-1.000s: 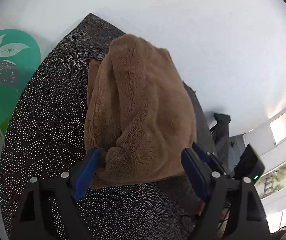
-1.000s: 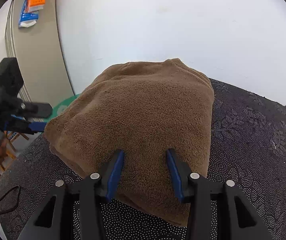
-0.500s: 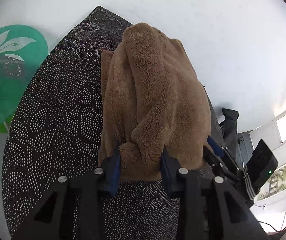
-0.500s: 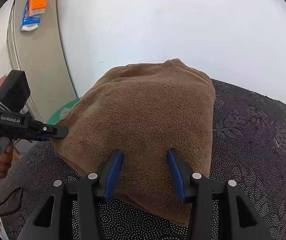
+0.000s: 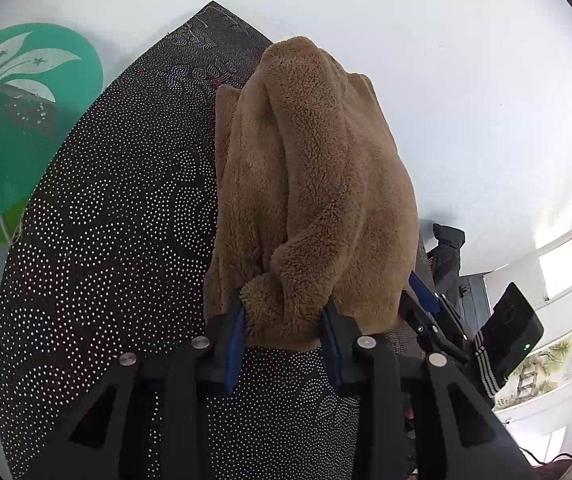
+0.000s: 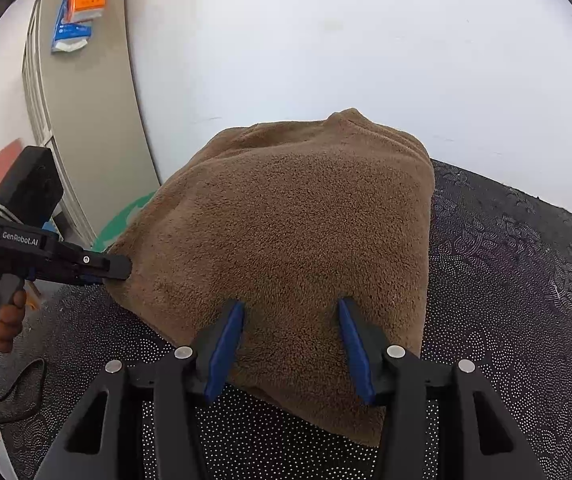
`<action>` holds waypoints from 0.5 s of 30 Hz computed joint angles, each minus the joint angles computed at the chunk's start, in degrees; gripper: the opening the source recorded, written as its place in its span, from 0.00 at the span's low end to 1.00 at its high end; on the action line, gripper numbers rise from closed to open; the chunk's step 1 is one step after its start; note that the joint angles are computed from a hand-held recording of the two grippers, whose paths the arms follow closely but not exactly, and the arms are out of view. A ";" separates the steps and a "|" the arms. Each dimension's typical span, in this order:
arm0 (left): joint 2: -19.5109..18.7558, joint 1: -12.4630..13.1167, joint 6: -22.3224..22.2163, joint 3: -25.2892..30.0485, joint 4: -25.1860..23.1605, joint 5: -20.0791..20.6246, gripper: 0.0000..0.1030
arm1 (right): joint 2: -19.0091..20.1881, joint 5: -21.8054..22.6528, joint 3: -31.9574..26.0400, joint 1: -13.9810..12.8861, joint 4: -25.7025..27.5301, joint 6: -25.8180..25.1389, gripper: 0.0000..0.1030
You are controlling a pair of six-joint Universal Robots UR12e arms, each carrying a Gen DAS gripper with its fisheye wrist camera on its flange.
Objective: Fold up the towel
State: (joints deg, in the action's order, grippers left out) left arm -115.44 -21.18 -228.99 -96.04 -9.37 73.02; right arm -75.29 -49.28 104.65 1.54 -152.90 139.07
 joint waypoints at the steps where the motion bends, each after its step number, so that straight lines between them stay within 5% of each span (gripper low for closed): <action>1: 0.27 -0.08 0.47 0.36 -1.03 0.73 0.43 | 0.00 -0.12 0.00 0.05 -0.11 0.08 0.51; 7: 1.52 -1.39 5.61 4.31 -6.37 10.23 0.76 | -0.31 -1.17 0.52 0.62 -1.02 0.00 0.53; 12: -1.10 -1.91 9.72 11.35 -7.00 13.75 0.80 | -0.51 -1.17 0.82 0.66 -1.21 -0.18 0.53; 15: -3.23 -0.58 9.73 14.20 -7.60 11.14 0.81 | -0.59 -1.15 0.90 0.65 -1.22 -0.14 0.53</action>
State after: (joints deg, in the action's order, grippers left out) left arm -118.66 -21.77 -219.26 -81.84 -16.97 84.17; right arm -75.88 -50.43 105.55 2.19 -154.13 138.94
